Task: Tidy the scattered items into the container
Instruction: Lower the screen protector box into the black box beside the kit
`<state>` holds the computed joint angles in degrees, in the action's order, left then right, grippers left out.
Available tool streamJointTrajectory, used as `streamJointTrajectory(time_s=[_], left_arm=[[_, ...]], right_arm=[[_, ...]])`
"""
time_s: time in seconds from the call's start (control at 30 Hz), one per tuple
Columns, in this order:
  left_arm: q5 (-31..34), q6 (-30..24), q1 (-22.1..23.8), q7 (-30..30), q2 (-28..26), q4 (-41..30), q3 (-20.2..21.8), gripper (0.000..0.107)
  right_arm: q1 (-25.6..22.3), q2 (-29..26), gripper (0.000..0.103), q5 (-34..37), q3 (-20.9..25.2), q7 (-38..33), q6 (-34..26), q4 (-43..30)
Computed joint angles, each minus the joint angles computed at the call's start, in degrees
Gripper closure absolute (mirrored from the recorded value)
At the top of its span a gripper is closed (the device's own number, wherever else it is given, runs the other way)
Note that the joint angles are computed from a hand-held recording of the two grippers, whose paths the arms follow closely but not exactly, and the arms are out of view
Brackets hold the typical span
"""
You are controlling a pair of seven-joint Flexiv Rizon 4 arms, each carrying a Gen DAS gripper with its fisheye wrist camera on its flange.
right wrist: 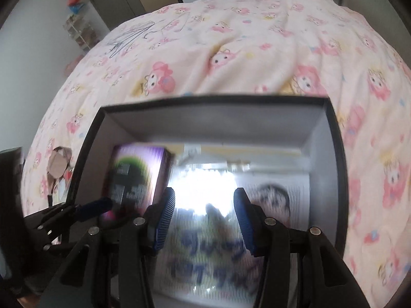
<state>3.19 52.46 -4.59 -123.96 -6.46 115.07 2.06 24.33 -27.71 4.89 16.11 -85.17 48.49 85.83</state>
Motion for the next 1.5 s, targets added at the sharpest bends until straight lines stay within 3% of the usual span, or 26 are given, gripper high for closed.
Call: streamJointTrajectory(time_s=[0.1, 0.23, 0.37, 0.53, 0.67, 0.87, 1.0, 1.03, 1.17, 1.27, 1.3, 1.33, 1.43, 1.5], left_arm=[[0.0, 0.2, 1.3, 0.2, -2.8, -2.7, 0.6, 0.074], [-2.0, 1.4, 2.4, 2.8, -6.4, -5.3, 0.9, 0.074], [0.1, 0.4, 1.8, 2.1, -8.3, -7.1, 2.1, 0.074], [-0.5, -4.1, 1.7, 3.0, -9.0, -7.9, 2.1, 0.075], [-0.8, -3.5, 1.7, 3.3, -8.3, -6.9, 2.2, 0.076], [-8.2, 7.1, 2.4, 7.8, -2.7, 1.4, 0.4, 0.076], [-30.3, 11.7, 2.6, 22.7, -0.4, 9.2, -4.7, 0.076], [-32.5, 11.5, 2.0, 23.8, -0.6, 9.5, -5.0, 0.076], [-24.3, 10.1, -0.5, 16.8, -2.2, 7.4, -2.9, 0.078], [-7.8, 2.0, -3.0, 3.6, -2.3, 1.6, 1.9, 0.078], [-6.7, 0.9, -2.8, 2.8, -2.1, 1.3, 2.0, 0.08], [-9.3, 2.2, -1.0, 4.2, -1.5, 2.9, 0.3, 0.08], [-28.8, 12.0, 0.4, 17.5, 0.9, 10.8, -3.5, 0.08], [-33.1, 13.4, -0.3, 21.5, 1.2, 11.7, -4.2, 0.08]], right_arm=[[0.9, -2.3, 0.059, -1.4, -1.2, 2.0, -0.4, -2.6], [0.2, -3.9, 0.059, -1.2, -0.7, 0.9, -1.0, -4.4], [0.0, -5.9, 0.059, -1.4, -0.7, 0.1, -3.4, -6.4], [-0.7, -6.9, 0.059, 0.4, -0.2, -0.1, -6.5, -8.0], [-0.5, -5.8, 0.058, 0.1, -0.5, -1.0, -7.0, -6.4], [-0.4, -3.0, 0.059, -0.3, -1.1, -0.4, -3.1, -2.4], [-2.1, -0.8, 0.059, 1.8, -0.1, -0.5, -1.4, -0.5], [-2.7, -0.2, 0.059, 2.8, 0.3, -0.6, -1.6, -0.1], [-3.5, 1.5, 0.059, 4.6, 0.7, -1.6, -2.6, 1.5], [-3.0, 1.9, 0.059, 4.0, 0.1, -1.2, -3.4, 2.0], [-2.8, 1.9, 0.059, 3.8, -0.2, -0.7, -3.5, 2.0], [-2.6, 1.8, 0.059, 3.6, -0.4, -0.2, -3.5, 1.9], [-2.9, 2.0, 0.059, 4.0, -0.4, 0.3, -3.0, 1.9], [-3.2, 1.9, 0.059, 4.6, -0.2, 0.0, -2.6, 1.7]])
